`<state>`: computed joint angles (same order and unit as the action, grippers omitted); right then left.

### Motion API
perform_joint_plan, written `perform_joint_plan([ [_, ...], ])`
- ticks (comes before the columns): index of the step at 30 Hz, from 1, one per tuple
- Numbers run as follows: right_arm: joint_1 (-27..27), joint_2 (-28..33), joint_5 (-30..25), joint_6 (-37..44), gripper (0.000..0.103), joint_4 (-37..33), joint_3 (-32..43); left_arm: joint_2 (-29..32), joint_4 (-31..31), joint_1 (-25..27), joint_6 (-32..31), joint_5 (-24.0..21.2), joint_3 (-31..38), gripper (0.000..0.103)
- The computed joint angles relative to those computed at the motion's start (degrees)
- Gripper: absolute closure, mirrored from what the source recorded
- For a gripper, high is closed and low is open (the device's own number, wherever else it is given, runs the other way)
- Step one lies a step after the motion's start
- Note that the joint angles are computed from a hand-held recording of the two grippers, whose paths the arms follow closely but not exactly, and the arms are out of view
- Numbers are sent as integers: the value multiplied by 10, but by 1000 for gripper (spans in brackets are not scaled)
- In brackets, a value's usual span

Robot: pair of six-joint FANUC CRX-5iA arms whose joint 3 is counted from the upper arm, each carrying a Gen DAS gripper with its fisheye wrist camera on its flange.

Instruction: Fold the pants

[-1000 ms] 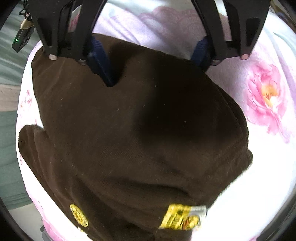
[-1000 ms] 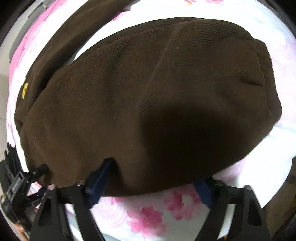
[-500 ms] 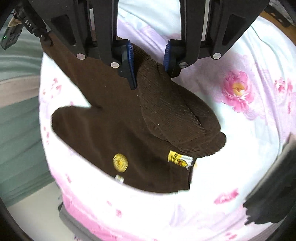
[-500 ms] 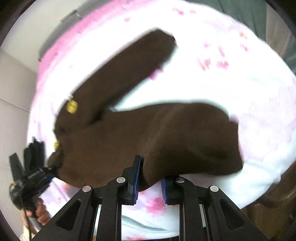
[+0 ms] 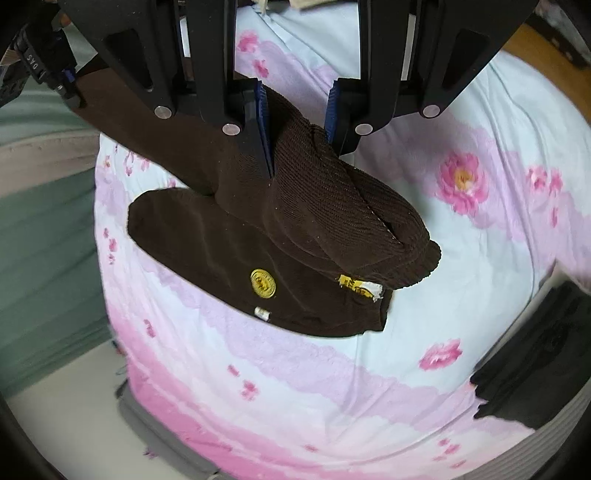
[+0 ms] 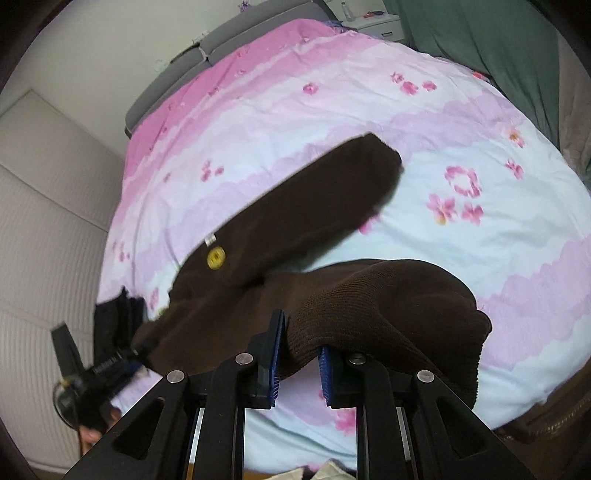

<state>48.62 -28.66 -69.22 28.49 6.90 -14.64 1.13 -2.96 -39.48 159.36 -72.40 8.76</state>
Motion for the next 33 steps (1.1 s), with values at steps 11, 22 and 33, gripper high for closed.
perform_joint_plan([
  [11, -115, 114, 39, 81, 85, -68, 91, 68, 79, 73, 7, -23, 57, 78],
  [22, -203, 334, 10, 139, 85, -116, 272, 186, 125, 144, -22, -48, 156, 78],
  [33, -240, 505, -56, 190, 85, -150, 450, 283, 148, 182, -48, -101, 239, 77],
])
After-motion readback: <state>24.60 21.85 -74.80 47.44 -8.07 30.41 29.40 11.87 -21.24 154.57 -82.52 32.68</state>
